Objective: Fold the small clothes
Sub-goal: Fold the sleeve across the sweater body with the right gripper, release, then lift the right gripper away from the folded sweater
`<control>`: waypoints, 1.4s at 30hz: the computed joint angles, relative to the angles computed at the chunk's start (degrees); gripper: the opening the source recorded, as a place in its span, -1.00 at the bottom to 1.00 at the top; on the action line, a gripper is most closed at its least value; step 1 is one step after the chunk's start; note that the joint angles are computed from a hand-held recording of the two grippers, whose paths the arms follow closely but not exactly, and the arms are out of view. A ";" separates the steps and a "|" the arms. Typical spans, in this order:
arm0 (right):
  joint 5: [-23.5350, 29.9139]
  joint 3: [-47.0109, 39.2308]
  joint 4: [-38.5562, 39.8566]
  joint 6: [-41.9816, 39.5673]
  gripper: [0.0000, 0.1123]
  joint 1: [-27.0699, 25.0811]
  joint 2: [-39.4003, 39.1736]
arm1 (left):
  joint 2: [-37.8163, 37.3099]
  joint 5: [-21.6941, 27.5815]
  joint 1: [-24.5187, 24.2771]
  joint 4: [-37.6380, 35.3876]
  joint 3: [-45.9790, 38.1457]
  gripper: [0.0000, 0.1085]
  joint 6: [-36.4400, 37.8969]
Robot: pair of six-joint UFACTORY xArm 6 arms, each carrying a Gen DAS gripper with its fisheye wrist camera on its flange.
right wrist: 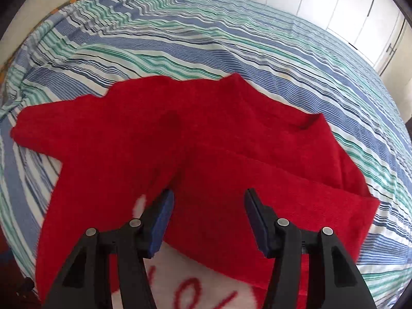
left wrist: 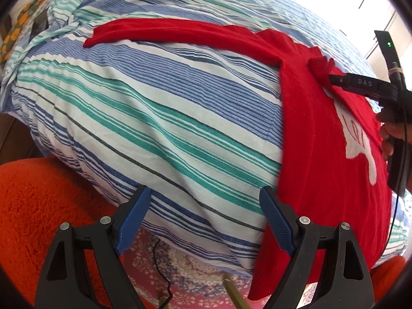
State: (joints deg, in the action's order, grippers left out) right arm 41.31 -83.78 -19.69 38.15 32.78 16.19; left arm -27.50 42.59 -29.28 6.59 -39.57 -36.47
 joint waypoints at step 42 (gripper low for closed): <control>9.95 70.13 -9.39 29.90 0.43 -8.85 -74.86 | -0.48 -3.17 -0.07 -4.15 0.29 0.71 2.76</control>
